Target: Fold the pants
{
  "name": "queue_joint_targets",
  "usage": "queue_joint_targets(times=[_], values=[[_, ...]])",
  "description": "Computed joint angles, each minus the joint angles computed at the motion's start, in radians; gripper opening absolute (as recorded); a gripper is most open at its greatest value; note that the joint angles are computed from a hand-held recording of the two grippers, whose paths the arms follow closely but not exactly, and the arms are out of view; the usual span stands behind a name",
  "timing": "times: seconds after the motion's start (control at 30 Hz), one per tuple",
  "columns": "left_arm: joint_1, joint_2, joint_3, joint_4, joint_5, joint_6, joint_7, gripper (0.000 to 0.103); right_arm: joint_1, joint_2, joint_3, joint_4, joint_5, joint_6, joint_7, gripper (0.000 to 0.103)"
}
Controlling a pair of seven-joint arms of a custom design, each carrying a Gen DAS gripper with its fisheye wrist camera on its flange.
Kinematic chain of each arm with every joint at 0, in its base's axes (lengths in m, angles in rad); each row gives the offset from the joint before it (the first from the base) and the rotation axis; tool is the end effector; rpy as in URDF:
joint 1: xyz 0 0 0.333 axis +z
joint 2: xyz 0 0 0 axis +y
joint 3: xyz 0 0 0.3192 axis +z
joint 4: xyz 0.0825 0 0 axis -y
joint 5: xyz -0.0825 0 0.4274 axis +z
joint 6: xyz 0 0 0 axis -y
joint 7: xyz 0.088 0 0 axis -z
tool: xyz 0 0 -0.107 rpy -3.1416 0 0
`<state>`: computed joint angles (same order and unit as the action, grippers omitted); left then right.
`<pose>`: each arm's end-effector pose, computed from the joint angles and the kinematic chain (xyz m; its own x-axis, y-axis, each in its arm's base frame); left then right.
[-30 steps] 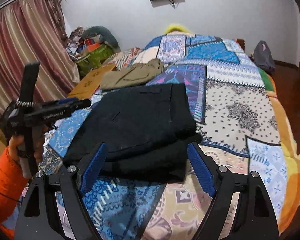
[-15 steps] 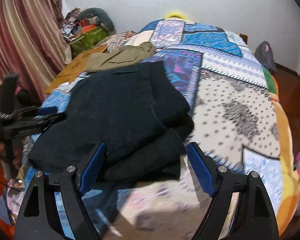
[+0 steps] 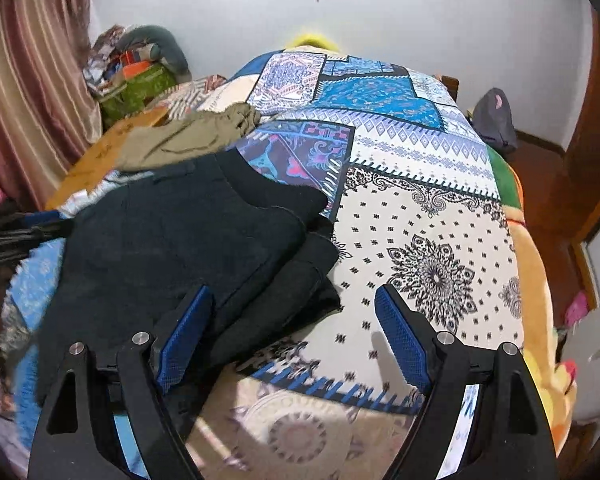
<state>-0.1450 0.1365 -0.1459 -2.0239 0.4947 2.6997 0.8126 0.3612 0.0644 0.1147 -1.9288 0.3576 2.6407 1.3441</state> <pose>0.6230 -0.2006 0.4202 0.0754 -0.9969 0.0237 -0.8154 -0.0753 -0.5740 0.5919 0.2933 0.5127 0.4795 -0.8558 -0.1941 -0.7423 -0.2776 -0.6099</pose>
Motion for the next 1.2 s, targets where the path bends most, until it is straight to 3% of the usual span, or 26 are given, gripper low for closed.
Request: queue_joint_targets(times=[0.1,0.47,0.67,0.73,0.83,1.0,1.07,1.2], values=[[-0.002,0.040,0.014,0.032,0.062,-0.022,0.033,0.075,0.001,-0.034,0.006,-0.010,0.062,-0.033,-0.014,0.082],[0.036,0.073,0.003,0.003,-0.087,0.063,0.122,0.077,0.067,-0.115,0.035,-0.079,0.122,-0.027,-0.004,0.083],[0.045,0.065,-0.006,-0.018,-0.163,0.078,0.169,0.077,0.089,-0.075,0.048,-0.077,0.018,-0.032,0.043,0.090],[0.044,0.059,-0.006,-0.023,-0.174,0.073,0.176,0.077,0.085,-0.059,0.040,-0.073,0.043,-0.042,0.011,0.091],[0.031,0.043,0.000,-0.038,-0.153,0.065,0.161,0.076,0.067,-0.035,0.026,-0.048,0.106,-0.075,-0.044,0.090],[0.001,0.007,0.002,-0.064,-0.083,0.044,0.098,0.074,0.048,-0.008,0.013,-0.016,0.007,-0.068,-0.030,0.090],[-0.001,-0.007,-0.008,-0.076,-0.097,0.045,0.090,0.069,0.038,0.008,0.008,-0.001,-0.011,-0.066,-0.033,0.090],[-0.015,-0.034,-0.020,-0.093,-0.095,0.038,0.045,0.068,0.017,0.057,-0.002,0.048,-0.029,-0.071,-0.048,0.090]])
